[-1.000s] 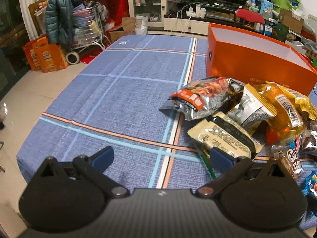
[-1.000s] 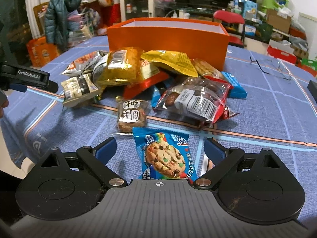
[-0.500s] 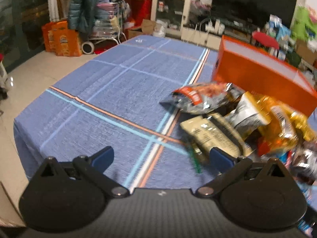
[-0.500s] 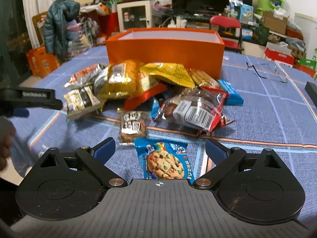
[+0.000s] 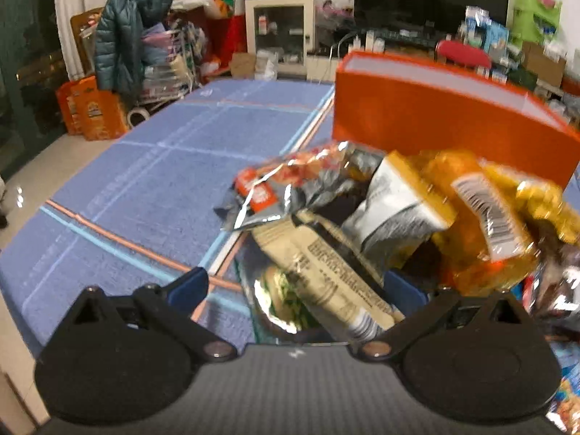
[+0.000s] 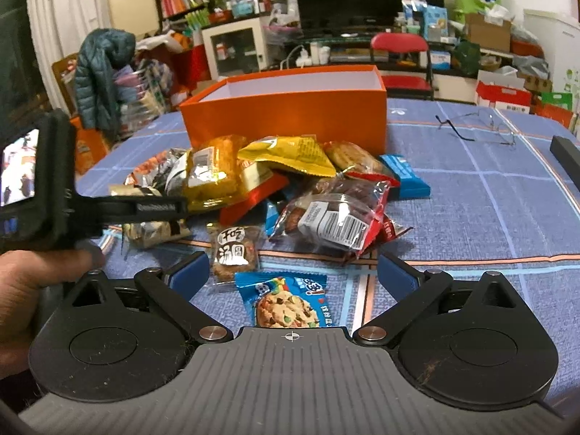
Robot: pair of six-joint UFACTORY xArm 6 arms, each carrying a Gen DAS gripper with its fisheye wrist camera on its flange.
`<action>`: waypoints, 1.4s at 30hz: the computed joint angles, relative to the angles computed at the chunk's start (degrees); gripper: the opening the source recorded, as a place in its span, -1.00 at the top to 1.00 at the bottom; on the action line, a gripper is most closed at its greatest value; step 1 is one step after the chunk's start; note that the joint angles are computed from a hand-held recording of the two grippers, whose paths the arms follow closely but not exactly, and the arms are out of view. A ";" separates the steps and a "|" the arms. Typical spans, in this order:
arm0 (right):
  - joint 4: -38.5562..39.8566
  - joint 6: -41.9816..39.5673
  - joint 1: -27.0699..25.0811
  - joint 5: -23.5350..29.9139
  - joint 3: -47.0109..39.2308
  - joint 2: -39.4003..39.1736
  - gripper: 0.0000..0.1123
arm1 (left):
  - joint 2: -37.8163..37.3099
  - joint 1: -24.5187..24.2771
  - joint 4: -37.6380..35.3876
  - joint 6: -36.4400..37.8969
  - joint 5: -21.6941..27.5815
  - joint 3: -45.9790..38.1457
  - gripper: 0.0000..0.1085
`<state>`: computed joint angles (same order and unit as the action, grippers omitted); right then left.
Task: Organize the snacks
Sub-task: 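Grasp the beige-and-black wafer packet with the left tool while the right tool approaches the blue cookie packet, then close the right tool on the blue cookie packet and lift it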
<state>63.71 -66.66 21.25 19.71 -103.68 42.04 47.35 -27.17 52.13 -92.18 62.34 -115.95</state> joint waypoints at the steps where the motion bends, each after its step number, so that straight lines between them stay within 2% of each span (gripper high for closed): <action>1: 0.33 -0.45 -0.01 0.00 0.07 -0.06 -0.64 | -1.37 0.05 0.19 0.00 -0.77 2.15 -0.89; 5: 1.51 -0.49 -0.34 0.74 -0.15 -0.21 -0.64 | -7.08 -0.17 0.50 0.08 0.85 9.99 -0.89; 11: 3.12 -3.14 0.09 1.29 0.35 -0.75 -0.64 | -18.83 0.64 3.54 -1.96 -4.43 25.56 -0.89; 13: 3.02 -3.61 0.24 1.07 0.55 -0.75 -0.64 | -22.73 0.94 5.79 -4.25 -7.39 30.59 -0.89; 15: 3.63 -4.73 0.41 0.24 0.69 -0.65 -0.64 | -25.14 0.77 8.42 -7.39 -8.28 33.88 -0.89; 18: 3.46 -5.68 0.70 -1.24 0.91 -0.28 -0.64 | -25.74 1.18 10.41 -9.81 -10.65 35.79 -0.89; 22: 2.81 -7.10 1.09 -2.19 1.21 0.29 -0.64 | -26.40 0.56 11.70 -16.79 -10.83 37.99 -0.89; 24: 2.94 -8.99 1.55 -3.27 1.40 0.44 -0.64 | -26.15 0.54 10.98 -17.26 -10.94 37.93 -0.89; 25: 2.97 -9.75 1.73 -3.54 1.44 0.51 -0.64 | -25.95 0.55 10.94 -16.77 -11.04 37.66 -0.89; 26: 2.50 -10.19 1.83 -3.35 1.42 0.60 -0.64 | -26.32 1.21 11.56 -15.39 -13.50 38.25 -0.89; 29: -0.14 -9.65 1.60 -1.90 1.34 0.93 -0.64 | -28.15 5.81 14.36 -3.26 -28.85 40.70 -0.89; 30: -0.29 -9.68 1.47 -1.49 1.41 0.91 -0.64 | -28.47 6.67 15.59 0.94 -31.45 41.10 -0.89; 33: -2.19 -6.99 1.03 -0.45 0.57 1.56 -0.64 | -28.78 7.77 16.54 9.91 -33.49 41.93 -0.89; 37: -5.11 -2.48 0.79 0.69 -1.10 2.77 -0.64 | -28.03 11.18 12.08 11.96 -42.68 43.89 -0.89; 42: -6.02 -2.34 0.81 1.69 -1.55 3.17 -0.64 | -26.99 11.39 13.38 11.13 -41.91 42.95 -0.89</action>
